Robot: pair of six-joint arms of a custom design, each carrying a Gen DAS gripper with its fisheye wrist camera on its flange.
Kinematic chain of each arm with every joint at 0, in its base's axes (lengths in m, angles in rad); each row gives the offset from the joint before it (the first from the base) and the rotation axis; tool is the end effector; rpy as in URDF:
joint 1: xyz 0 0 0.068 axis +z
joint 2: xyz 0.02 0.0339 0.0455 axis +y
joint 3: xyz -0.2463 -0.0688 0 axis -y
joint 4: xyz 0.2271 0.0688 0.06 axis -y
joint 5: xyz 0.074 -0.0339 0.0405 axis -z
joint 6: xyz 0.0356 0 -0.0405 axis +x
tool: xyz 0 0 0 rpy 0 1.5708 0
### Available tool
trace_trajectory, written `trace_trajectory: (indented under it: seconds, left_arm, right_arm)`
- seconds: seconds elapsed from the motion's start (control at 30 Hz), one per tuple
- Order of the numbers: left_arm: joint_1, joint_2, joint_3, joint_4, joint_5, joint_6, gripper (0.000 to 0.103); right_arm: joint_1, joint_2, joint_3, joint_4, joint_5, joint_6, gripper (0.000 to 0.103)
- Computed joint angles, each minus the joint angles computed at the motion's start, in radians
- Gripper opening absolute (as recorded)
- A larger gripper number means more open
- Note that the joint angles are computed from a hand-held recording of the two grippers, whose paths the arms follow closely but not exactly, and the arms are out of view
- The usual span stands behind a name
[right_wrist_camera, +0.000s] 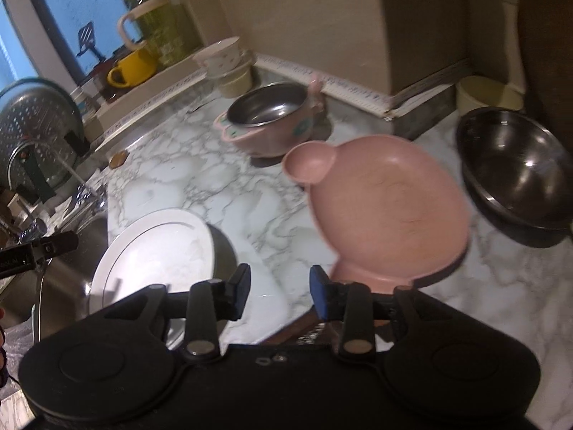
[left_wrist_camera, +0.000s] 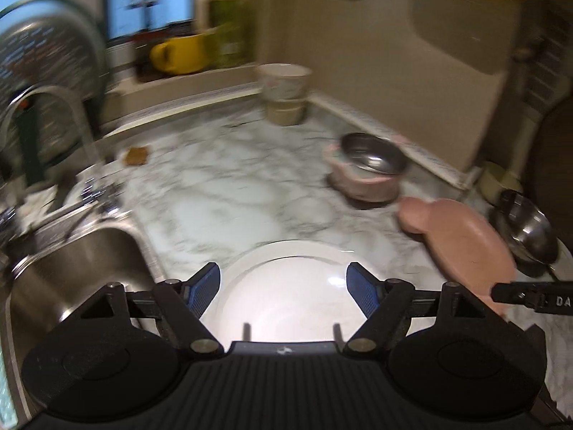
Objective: Organize plates and bowls
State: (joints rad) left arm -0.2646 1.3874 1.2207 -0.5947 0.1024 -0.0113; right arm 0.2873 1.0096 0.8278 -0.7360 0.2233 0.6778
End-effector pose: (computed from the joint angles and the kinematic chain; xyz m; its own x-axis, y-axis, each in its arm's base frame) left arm 0.2772 -0.0789 0.3017 -0.6696 0.1698 -0.7230 0.3240 0.9428 -0.0787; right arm 0.1837 0.0460 0.2536 -0.6857 0.4350 -0.5836 0.3629 0.8993 0.2440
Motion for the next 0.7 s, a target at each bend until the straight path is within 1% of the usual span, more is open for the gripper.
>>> trace_trajectory:
  seconds: [0.07,0.17,0.3,0.37,0.47,0.6,0.7]
  left_arm:
    - [-0.06,0.022,0.016,0.004,0.005,0.0,0.077]
    - [-0.148,0.051,0.032,0.022,0.013,-0.005,0.078]
    - [-0.266,0.107,0.071,0.047,0.026,-0.009,0.081]
    - [-0.319,0.15,0.104,0.056,0.034,-0.017,0.081]
    - [-0.4,0.221,0.161,0.06,0.033,-0.028,0.081]
    - [-0.492,0.327,0.261,0.032,0.041,-0.049,0.081]
    - [-0.561,0.407,0.339,0.018,0.034,-0.077,0.081]
  right_arm:
    - [-0.023,-0.052,-0.013,-0.034,0.016,-0.007,0.056]
    - [-0.071,-0.132,-0.032,-0.094,0.031,-0.018,0.066]
    - [-0.151,-0.228,-0.048,-0.179,0.037,-0.028,0.072]
    - [-0.218,-0.279,-0.055,-0.221,0.031,-0.057,0.077]
    - [-0.338,-0.347,-0.066,-0.278,0.014,-0.106,0.082]
    - [-0.589,-0.43,-0.1,-0.318,-0.07,-0.245,0.087]
    - [-0.871,-0.448,-0.117,-0.317,-0.187,-0.414,0.088]
